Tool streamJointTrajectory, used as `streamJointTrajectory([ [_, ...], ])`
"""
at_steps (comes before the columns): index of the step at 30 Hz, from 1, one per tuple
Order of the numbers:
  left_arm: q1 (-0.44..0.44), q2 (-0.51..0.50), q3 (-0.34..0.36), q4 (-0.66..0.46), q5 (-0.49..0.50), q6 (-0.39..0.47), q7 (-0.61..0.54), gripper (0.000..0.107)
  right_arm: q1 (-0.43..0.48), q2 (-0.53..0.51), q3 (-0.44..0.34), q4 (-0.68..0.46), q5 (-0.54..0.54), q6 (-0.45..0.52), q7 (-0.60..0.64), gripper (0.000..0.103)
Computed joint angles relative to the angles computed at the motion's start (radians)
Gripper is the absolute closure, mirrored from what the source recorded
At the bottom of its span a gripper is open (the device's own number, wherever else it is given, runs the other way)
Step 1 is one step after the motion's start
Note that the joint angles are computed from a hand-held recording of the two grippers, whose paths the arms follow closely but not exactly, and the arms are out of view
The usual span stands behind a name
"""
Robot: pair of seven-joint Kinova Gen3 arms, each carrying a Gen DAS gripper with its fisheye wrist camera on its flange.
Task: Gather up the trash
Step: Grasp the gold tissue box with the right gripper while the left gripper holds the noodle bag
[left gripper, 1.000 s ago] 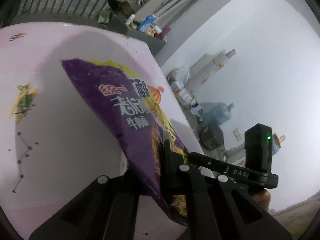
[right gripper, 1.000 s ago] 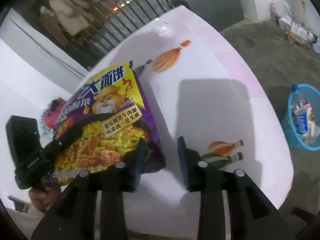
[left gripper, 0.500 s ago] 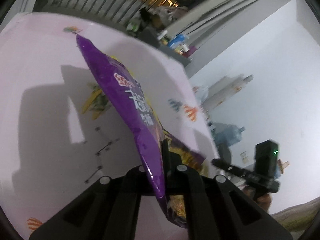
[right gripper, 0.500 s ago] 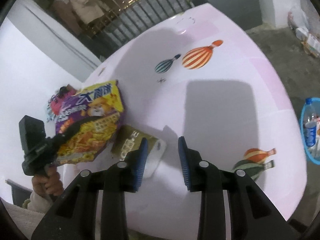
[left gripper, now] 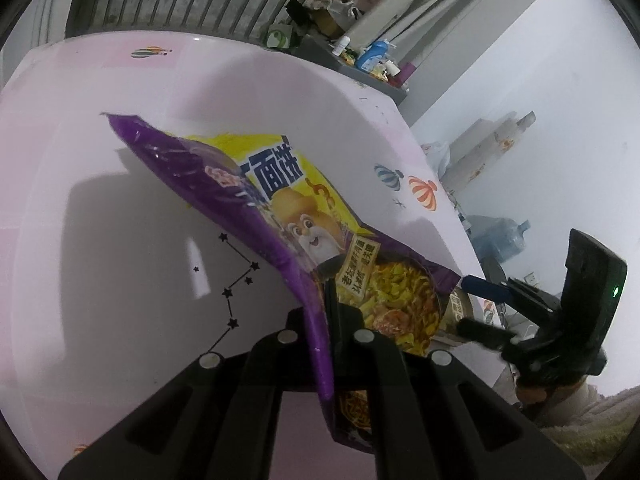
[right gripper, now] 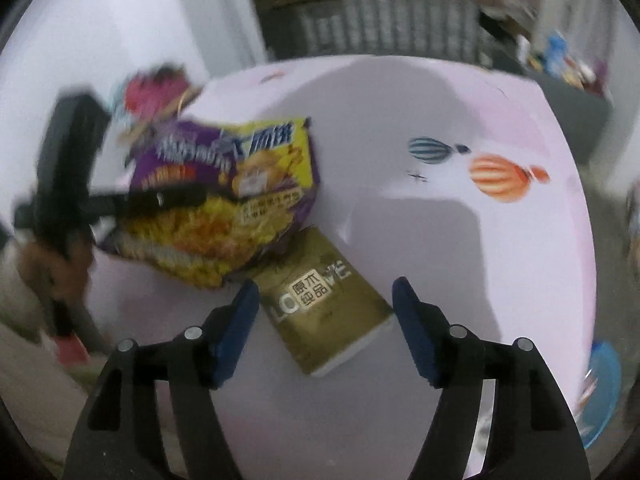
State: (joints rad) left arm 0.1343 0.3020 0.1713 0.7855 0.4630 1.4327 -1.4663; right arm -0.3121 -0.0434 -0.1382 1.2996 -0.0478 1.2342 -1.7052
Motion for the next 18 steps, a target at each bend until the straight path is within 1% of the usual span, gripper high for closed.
streamJointTrajectory([
  [1,0.003,0.0,-0.001,-0.002,-0.004,0.001,0.001,0.107,-0.019,0.006,0.008,0.004,0.013,-0.002,0.013,0.035],
  [2,0.004,0.001,-0.001,-0.004,-0.007,0.001,0.002,0.107,-0.048,0.002,0.035,0.014,0.009,-0.015,0.015,0.036],
  [3,0.009,0.002,-0.001,-0.008,-0.012,0.001,0.006,0.107,-0.066,0.006,0.066,0.012,-0.011,-0.014,0.026,0.036],
  [4,0.012,0.002,-0.002,-0.009,-0.016,0.002,0.006,0.107,-0.066,0.009,0.089,0.011,-0.047,-0.011,0.048,0.038],
  [5,0.015,0.003,-0.001,-0.012,-0.018,0.001,0.008,0.107,-0.046,0.009,0.096,0.016,-0.087,-0.01,0.07,0.04],
  [6,0.016,0.004,0.0,-0.013,-0.018,0.001,0.009,0.107,-0.016,0.006,0.084,0.019,-0.116,-0.009,0.083,0.043],
  [7,0.017,0.007,0.002,-0.015,-0.017,0.002,0.009,0.107,0.026,-0.001,0.06,0.033,-0.127,-0.014,0.088,0.044],
  [8,0.019,0.011,0.003,-0.02,-0.016,0.003,0.009,0.107,0.049,-0.011,0.046,0.042,-0.128,-0.015,0.08,0.044],
  [12,0.029,0.031,0.013,-0.044,-0.012,0.013,-0.004,0.107,0.064,-0.053,0.036,0.066,-0.091,-0.009,-0.002,0.044],
  [18,0.077,0.085,0.037,-0.13,-0.018,0.049,-0.039,0.107,0.11,-0.132,0.028,0.112,0.0,0.02,-0.179,0.044],
])
